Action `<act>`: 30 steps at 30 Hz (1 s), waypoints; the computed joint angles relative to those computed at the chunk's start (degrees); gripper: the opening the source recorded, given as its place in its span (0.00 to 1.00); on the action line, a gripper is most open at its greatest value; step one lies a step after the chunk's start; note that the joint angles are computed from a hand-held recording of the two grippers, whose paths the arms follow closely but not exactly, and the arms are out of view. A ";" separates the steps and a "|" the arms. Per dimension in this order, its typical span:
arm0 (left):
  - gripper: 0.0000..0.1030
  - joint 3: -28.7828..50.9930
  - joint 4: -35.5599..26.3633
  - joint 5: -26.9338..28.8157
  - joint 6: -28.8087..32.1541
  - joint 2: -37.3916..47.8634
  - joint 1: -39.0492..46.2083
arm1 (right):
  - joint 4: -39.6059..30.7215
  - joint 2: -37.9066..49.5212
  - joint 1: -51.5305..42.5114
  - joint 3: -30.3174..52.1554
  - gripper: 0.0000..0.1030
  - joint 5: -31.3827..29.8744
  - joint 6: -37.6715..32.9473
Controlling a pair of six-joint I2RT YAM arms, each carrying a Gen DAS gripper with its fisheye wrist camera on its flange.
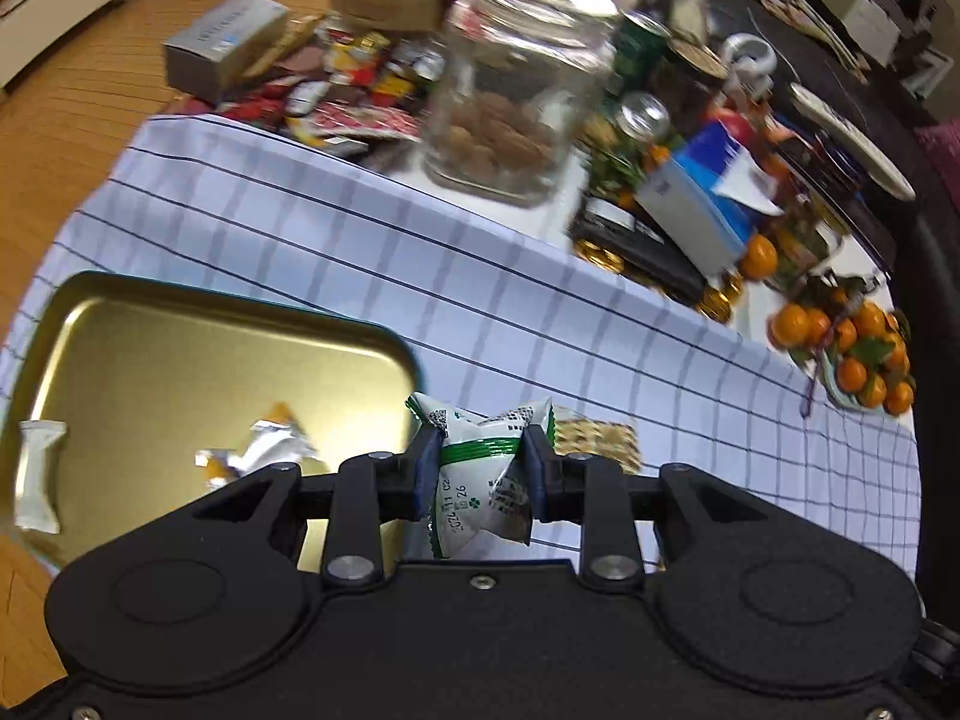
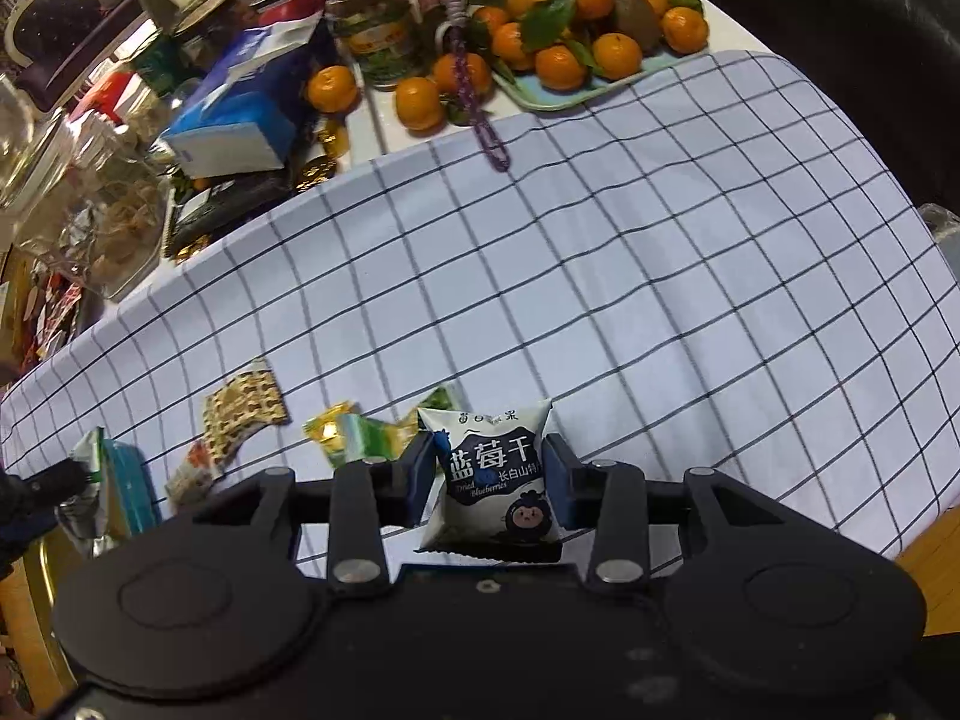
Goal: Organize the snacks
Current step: 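Lift the green-white packet toward the tray with the left tool while the right tool holds the blueberry packet, then open both tools over the gold tray to drop both packets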
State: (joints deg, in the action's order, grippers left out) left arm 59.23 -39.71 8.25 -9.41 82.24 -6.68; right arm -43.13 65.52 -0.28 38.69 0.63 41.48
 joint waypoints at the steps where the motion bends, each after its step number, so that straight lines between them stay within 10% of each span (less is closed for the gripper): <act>1: 0.36 0.06 -0.12 -0.48 0.45 -0.43 1.37 | -0.12 0.27 1.77 0.70 0.40 0.54 1.07; 30: 0.38 4.64 1.07 1.57 9.96 2.90 29.98 | 10.62 22.06 41.94 24.56 0.40 4.27 14.61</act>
State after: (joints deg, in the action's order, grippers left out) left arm 63.87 -38.64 9.82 0.54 85.14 23.30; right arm -32.50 87.58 41.66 63.25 4.90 56.09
